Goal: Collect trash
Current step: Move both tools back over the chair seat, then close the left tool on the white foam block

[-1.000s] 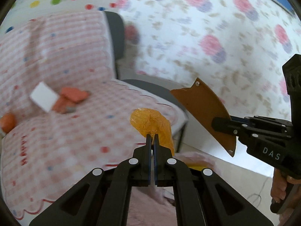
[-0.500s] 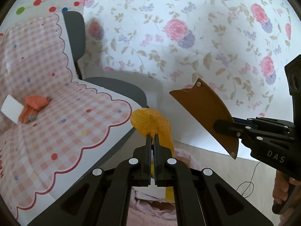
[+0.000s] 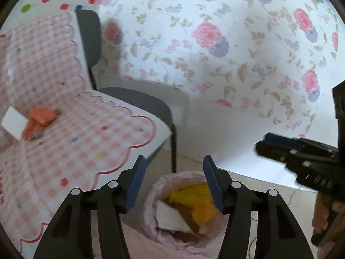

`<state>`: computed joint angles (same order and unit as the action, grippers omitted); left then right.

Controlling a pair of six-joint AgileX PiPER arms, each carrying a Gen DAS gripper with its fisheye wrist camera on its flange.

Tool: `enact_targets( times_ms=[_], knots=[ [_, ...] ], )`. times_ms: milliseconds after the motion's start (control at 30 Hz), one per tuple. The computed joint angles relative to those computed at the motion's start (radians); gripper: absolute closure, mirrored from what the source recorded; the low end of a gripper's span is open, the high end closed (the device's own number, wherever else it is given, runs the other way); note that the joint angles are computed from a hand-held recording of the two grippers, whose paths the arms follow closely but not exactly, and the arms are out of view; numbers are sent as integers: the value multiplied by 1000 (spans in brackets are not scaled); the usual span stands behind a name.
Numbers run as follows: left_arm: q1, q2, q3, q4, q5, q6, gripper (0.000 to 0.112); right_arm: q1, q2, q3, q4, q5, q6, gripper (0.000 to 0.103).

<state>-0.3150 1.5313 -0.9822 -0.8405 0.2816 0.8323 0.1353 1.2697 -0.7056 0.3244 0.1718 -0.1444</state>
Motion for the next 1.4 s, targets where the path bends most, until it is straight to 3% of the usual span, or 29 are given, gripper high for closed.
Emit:
enact_targets(
  times_ms=[67, 300, 400, 533, 833, 1167, 1267, 1400],
  knots=[
    [16, -22, 18, 66, -18, -64, 57, 9, 0, -7, -91, -9, 89, 66],
    [103, -94, 67, 168, -11, -155, 58, 42, 32, -68, 32, -14, -34, 66],
    [152, -121, 76, 162, 4, -150, 58, 81, 51, -103, 2, -21, -9, 66],
    [218, -148, 84, 168, 22, -153, 58, 138, 112, -179, -91, -11, 69, 66],
    [438, -139, 47, 235, 66, -194, 56, 270, 331, -461, -131, 51, 39, 66],
    [650, -17, -98, 171, 110, -140, 56, 338, 586, -815, -78, 191, -50, 66],
    [685, 45, -154, 166, 118, -136, 56, 357, 673, -945, -97, 245, -36, 57],
    [725, 166, -283, 166, 166, -144, 51, 376, 798, -1135, -123, 328, -9, 56]
  ],
)
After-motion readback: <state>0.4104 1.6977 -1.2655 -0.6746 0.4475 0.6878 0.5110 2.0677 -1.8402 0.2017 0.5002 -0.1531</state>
